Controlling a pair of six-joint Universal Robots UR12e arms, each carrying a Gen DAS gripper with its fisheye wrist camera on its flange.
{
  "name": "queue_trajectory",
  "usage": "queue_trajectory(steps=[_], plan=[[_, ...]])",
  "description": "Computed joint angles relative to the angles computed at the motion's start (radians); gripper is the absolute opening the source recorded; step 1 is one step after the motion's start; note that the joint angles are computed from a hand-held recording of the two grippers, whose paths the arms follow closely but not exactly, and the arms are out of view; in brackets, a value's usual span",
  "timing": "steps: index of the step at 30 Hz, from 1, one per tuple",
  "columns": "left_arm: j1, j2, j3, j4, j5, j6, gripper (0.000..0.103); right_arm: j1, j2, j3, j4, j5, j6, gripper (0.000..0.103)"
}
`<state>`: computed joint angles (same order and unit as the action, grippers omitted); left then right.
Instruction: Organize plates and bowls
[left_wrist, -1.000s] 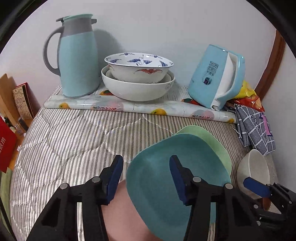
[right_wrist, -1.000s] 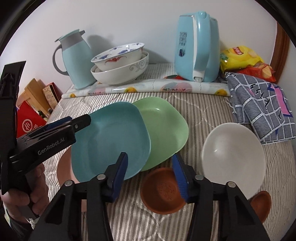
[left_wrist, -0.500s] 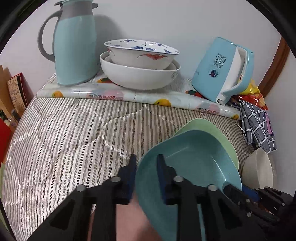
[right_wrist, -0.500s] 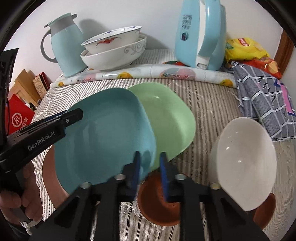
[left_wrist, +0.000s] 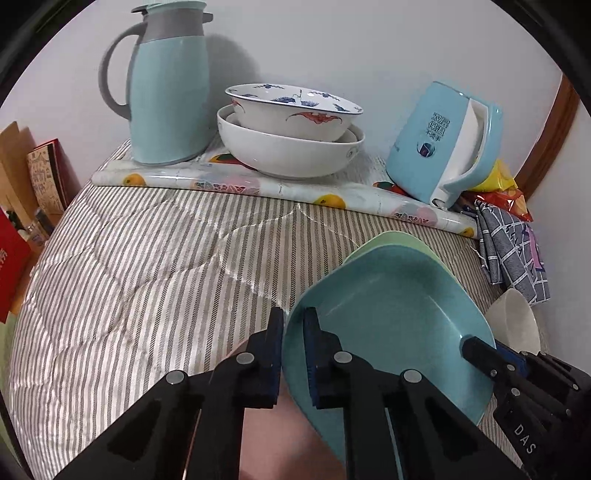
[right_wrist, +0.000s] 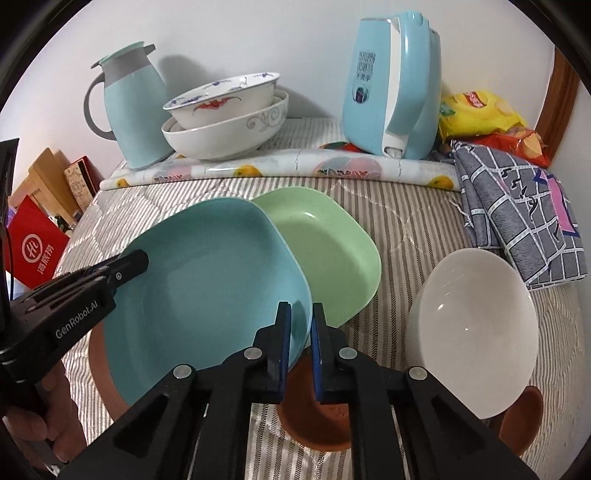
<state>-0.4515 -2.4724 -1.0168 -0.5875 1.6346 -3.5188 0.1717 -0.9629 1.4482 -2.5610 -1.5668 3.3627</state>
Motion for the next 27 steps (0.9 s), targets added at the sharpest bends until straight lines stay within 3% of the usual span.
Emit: queue_trajectory(steps=[27], plan=[[-0.008, 0.116, -0.184, 0.094, 0.075, -0.055, 0.011, 0.022, -0.066, 0.082, -0.093, 0.030, -0.021, 0.009]])
